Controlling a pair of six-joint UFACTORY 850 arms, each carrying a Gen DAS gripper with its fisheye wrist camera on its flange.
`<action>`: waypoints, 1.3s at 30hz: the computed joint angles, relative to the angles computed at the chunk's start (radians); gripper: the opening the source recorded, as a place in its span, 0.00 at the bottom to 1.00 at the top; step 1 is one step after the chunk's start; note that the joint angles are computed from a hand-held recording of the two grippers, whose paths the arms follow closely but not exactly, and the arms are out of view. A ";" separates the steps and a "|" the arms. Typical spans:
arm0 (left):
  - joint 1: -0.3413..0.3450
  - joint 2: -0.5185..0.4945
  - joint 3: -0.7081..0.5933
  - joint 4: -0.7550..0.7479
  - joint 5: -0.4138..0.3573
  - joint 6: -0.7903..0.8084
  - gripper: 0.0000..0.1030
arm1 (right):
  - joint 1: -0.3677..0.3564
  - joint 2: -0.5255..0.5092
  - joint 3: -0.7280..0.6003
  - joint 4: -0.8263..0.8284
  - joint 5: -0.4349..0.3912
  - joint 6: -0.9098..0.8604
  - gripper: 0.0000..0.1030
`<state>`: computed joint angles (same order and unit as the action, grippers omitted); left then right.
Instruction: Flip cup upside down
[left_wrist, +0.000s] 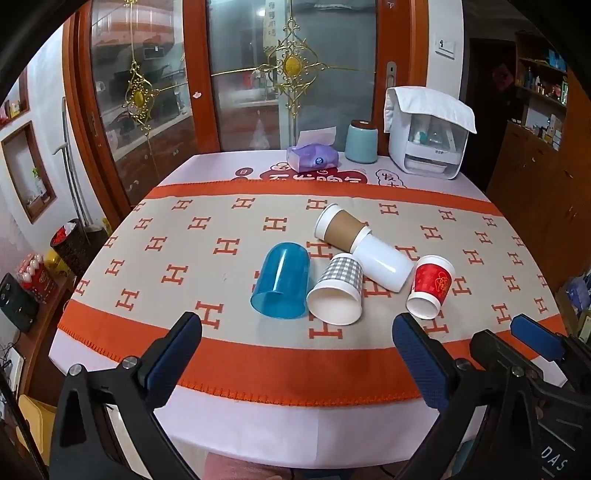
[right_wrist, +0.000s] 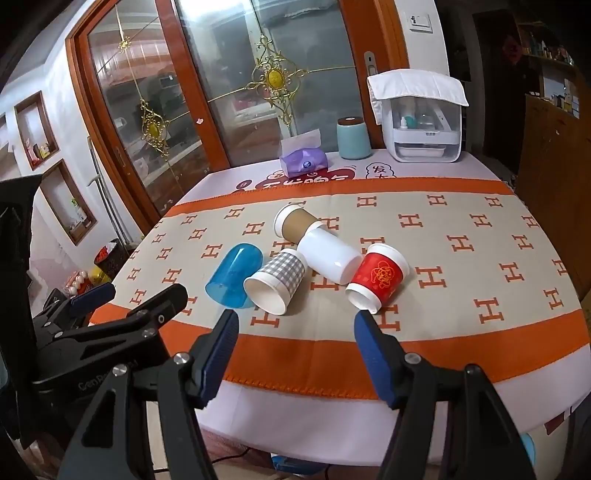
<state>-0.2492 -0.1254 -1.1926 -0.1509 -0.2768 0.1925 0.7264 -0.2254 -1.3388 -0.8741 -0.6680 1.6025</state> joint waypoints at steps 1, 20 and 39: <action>0.000 0.000 0.000 -0.001 0.000 0.000 0.99 | 0.000 0.000 -0.001 -0.001 -0.001 0.001 0.63; 0.006 -0.010 -0.003 -0.064 -0.009 0.069 0.99 | 0.002 -0.001 0.005 -0.009 0.002 0.013 0.63; 0.003 -0.022 -0.019 -0.037 -0.031 0.052 0.99 | 0.002 -0.005 0.008 -0.001 0.005 0.016 0.63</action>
